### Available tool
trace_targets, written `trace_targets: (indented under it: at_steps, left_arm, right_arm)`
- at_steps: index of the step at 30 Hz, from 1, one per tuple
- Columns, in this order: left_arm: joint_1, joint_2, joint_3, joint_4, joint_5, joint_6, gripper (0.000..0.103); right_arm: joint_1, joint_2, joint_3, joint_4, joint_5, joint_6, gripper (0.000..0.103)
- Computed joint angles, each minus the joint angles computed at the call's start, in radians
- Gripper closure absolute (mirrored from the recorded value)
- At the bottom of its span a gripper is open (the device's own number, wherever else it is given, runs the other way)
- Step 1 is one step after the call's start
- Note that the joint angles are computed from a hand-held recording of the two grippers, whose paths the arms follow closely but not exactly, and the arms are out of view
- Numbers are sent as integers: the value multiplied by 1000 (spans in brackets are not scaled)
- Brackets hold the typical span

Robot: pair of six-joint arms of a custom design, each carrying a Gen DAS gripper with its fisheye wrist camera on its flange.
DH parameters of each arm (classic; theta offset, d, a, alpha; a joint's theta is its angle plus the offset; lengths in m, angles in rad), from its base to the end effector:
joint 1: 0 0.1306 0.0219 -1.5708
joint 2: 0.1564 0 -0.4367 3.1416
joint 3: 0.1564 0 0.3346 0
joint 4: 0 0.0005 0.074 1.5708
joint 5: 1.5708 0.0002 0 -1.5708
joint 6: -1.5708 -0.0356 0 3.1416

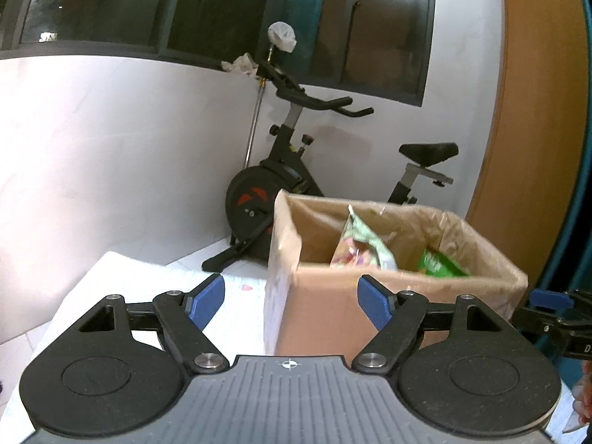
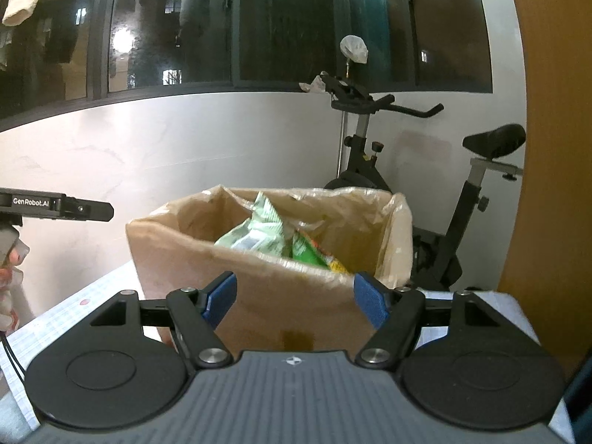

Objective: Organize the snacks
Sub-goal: 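Withdraw both open tools from the box toward the snack pile, then lower the left tool onto the orange bread packet while the right tool approaches the white cracker packet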

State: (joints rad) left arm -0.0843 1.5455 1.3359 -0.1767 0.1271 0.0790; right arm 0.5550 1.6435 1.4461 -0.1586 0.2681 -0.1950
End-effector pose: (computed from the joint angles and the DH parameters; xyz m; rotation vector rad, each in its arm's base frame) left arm 0.5052 -0.0477 0.4526 0.0891 1.9589 -0.2318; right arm 0.4732 0.2817 0.4523 -0.1660 1.9141 0.2469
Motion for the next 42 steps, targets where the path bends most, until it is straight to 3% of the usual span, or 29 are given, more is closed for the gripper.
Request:
trace_targets:
  at_steps: [8,17,27,29,32,42]
  left_arm:
    - [5,-31,-103,16,-4,8,23]
    - [5,-39,-180,3,-18,31,23]
    - [5,-45,-220,-20,-13,44,23]
    - [5,-46,-224,-22,-10,43,23]
    - [1,-42,-225,-28,-13,47,23]
    - [-5,-42,-234,-38,-11,51,23]
  right_arm:
    - [19,-26,-110,24,14,-52,30]
    - [22,-14,-183,-25,-23,-133,30]
    - [22,47,-184,-161,-61,25,30]
    - [28,58,-182,-183,-57,73,26]
    - [34,68,-182,-186,-57,145,19]
    - [48,142,-99,-215,-91,325,16]
